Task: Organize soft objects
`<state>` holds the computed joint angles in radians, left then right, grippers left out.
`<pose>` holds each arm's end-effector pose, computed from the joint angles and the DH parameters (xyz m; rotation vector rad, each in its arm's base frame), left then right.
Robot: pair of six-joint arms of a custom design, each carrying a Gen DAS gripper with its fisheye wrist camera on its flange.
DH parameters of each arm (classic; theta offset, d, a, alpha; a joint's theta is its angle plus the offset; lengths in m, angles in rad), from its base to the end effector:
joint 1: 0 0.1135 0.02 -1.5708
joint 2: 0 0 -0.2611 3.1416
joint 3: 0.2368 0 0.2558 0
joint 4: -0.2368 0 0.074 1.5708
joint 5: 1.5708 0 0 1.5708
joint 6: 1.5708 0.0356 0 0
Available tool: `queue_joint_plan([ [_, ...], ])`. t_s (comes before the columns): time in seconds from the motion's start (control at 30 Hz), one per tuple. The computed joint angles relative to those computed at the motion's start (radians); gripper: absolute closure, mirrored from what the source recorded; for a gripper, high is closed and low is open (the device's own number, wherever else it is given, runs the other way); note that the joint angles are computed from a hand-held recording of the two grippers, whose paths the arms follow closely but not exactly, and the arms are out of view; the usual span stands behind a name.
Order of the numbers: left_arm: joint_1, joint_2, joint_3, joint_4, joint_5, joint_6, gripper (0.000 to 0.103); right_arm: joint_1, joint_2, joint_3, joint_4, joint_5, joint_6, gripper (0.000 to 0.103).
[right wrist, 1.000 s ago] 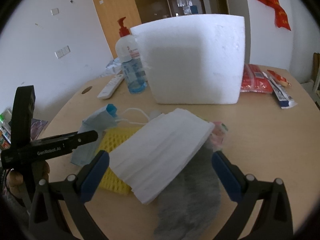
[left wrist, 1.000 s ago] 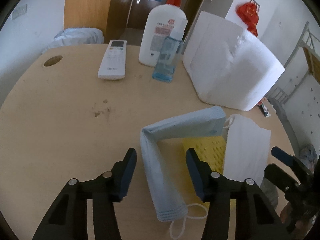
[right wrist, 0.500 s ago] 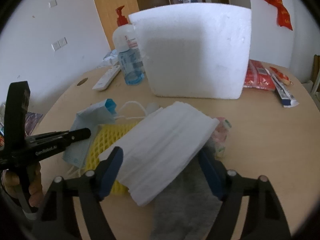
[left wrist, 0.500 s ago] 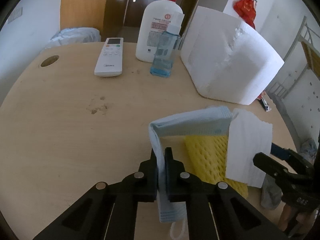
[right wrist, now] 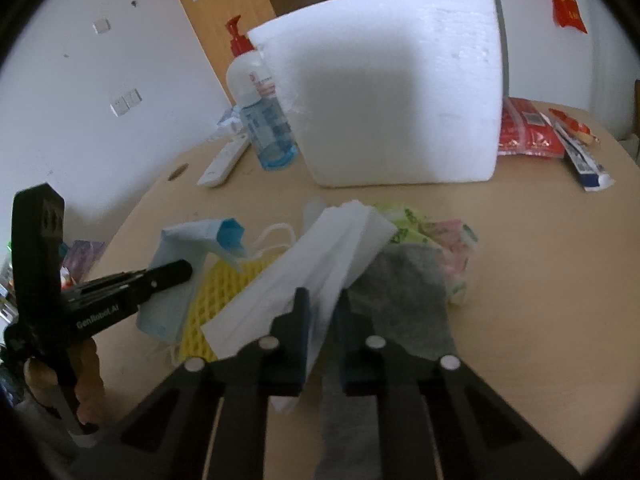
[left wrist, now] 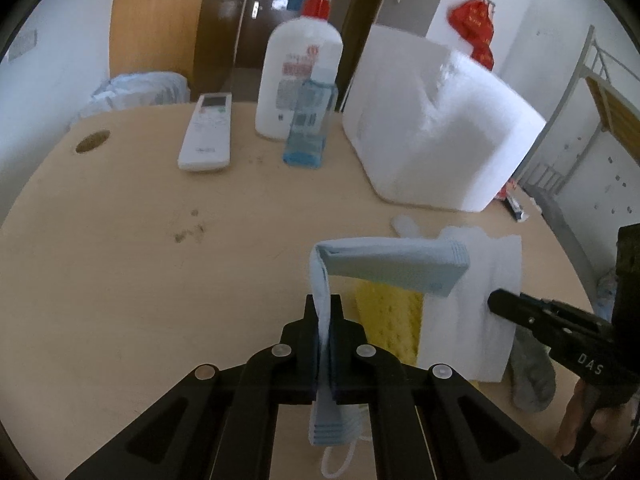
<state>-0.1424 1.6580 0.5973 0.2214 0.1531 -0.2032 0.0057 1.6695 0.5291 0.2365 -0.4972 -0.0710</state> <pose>0.2858 -0.0465 0.1046 -0.0025 2.4257 -0.3429 0.2690 0.0185 0.0897 -0.3031 2.3919 0.5822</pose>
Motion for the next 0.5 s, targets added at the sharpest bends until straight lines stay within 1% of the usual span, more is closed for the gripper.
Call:
queue_joint_plan([
  [0.1, -0.006, -0.032, -0.031, 0.042, -0.019, 0.002, 0.099, -0.007, -0.025, -0.023, 0.019, -0.015, 0.0, 0.093],
  [0.37, 0.011, -0.084, -0.07, 0.081, -0.01, -0.012, 0.099, -0.009, -0.121, -0.085, 0.056, -0.031, 0.003, 0.093],
  [0.43, 0.011, -0.107, -0.09, 0.098, -0.017, -0.014, 0.099, 0.009, -0.142, -0.091, 0.04, 0.006, -0.016, 0.093],
  [0.5, 0.009, -0.123, -0.102, 0.111, -0.023, -0.012, 0.099, 0.011, -0.156, -0.107, 0.051, -0.01, -0.018, 0.093],
])
